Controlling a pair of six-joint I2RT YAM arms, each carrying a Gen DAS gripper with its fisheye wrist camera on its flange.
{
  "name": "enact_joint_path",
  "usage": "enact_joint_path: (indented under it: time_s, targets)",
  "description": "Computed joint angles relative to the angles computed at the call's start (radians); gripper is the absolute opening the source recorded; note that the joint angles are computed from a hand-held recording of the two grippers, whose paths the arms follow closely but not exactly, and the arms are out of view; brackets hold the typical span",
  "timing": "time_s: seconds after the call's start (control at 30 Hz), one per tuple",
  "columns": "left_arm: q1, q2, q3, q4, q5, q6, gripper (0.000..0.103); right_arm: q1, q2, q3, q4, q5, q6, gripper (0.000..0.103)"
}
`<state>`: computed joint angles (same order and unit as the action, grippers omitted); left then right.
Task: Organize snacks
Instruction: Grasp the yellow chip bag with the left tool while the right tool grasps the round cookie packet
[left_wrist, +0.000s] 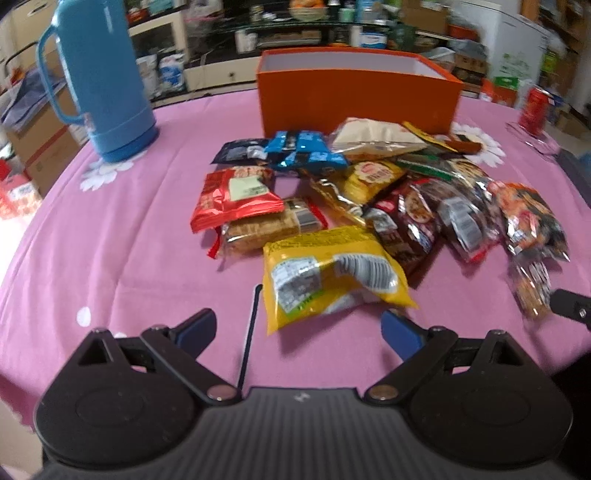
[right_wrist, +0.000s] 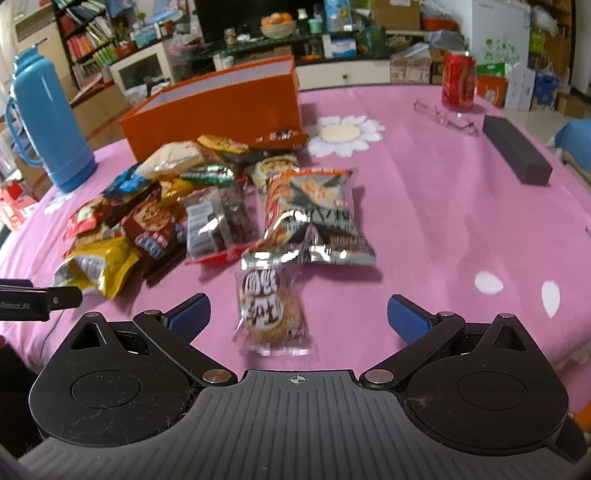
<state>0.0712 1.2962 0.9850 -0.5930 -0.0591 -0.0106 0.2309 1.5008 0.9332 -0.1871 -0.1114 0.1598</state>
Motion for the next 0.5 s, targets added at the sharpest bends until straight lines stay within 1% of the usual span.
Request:
enact_joint_path:
  time_s: [0.1, 0.23, 0.37, 0.43, 0.5]
  targets:
    - [0.041, 0.021, 0.020, 0.001, 0.054, 0.041, 0.094, -0.020, 0.007, 0.015, -0.023, -0.052, -0.015, 0.092]
    - [0.075, 0.139, 0.098, 0.040, 0.108, -0.002, 0.094, -0.005, 0.080, 0.097, -0.031, -0.071, -0.019, 0.092]
    - [0.069, 0.213, 0.148, 0.049, 0.162, -0.039, 0.094, 0.023, 0.110, 0.117, -0.031, -0.056, -0.009, 0.092]
    - [0.053, 0.244, 0.167, 0.059, 0.162, -0.049, 0.094, 0.027, 0.125, 0.121, -0.032, -0.058, 0.003, 0.092]
    - [0.032, 0.275, 0.177, 0.078, 0.142, -0.048, 0.094, 0.035, 0.145, 0.132, -0.033, -0.047, -0.007, 0.091]
